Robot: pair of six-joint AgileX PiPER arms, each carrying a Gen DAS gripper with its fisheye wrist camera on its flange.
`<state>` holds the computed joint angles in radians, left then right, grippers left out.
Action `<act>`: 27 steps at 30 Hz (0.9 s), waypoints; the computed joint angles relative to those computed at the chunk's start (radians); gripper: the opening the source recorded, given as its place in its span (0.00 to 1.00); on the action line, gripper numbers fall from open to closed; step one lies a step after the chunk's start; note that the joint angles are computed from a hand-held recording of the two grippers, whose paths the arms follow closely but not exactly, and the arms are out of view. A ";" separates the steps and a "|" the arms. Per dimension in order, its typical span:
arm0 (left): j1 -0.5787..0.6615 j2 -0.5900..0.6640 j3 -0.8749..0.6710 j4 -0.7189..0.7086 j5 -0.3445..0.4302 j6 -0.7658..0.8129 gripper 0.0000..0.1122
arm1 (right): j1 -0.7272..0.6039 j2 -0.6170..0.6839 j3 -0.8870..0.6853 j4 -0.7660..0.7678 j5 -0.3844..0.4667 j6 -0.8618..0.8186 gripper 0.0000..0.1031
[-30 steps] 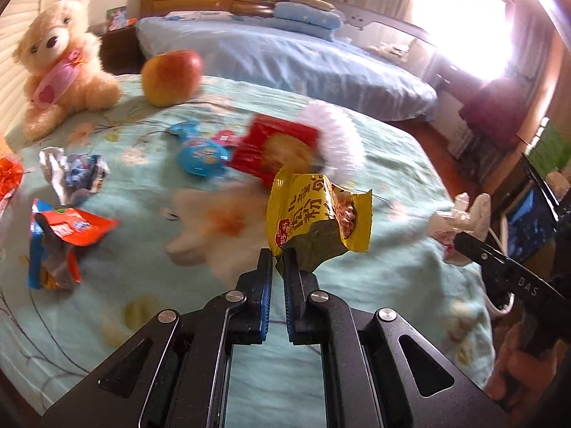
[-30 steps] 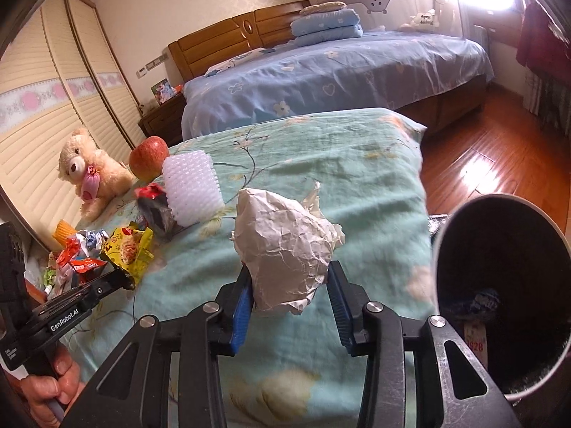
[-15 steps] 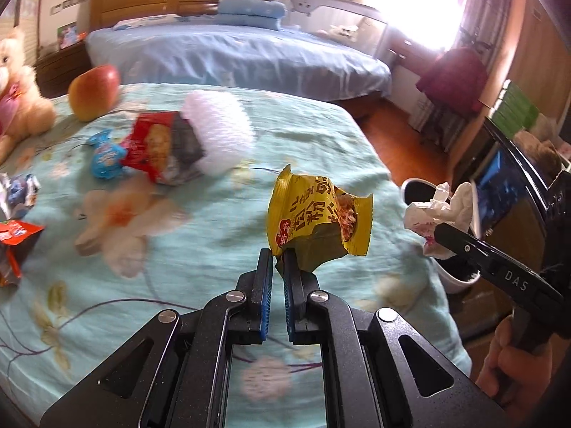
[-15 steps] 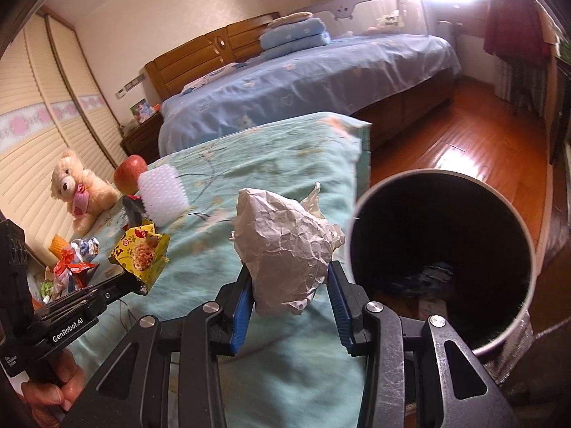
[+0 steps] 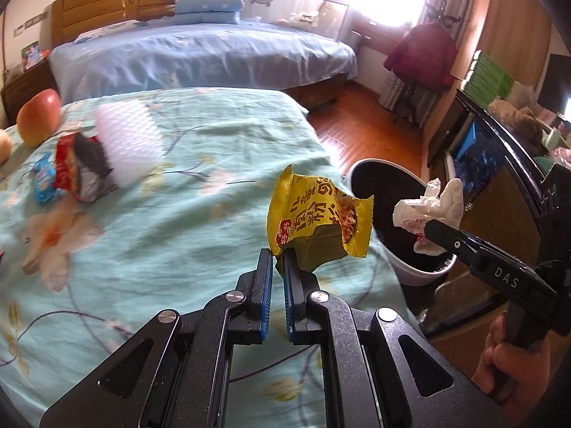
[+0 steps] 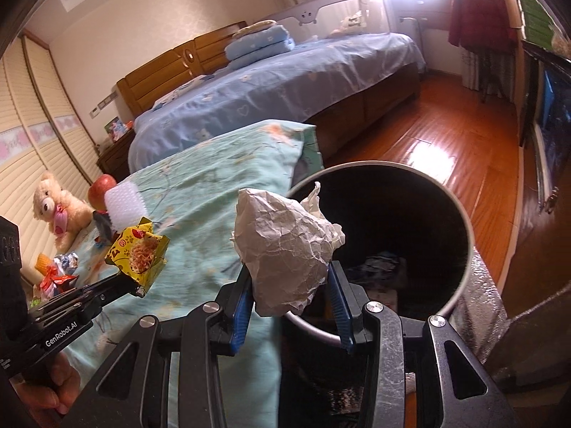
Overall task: Collect trash
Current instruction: 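Carry both items over the bin and open both tools to drop them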
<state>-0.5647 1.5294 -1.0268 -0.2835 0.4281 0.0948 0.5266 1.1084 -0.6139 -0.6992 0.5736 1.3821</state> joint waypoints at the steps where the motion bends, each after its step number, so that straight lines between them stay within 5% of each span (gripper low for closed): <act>1: -0.009 0.009 -0.012 0.007 0.003 -0.009 0.05 | -0.008 -0.009 0.007 0.002 0.004 -0.004 0.39; 27: -0.191 0.210 -0.282 0.158 0.094 -0.164 0.05 | -0.302 -0.061 0.057 0.205 -0.044 -0.344 0.40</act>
<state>-0.7554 1.7398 -1.3090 -0.1253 0.5220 -0.0693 0.2250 1.0477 -0.5570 -0.4941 0.5300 1.0379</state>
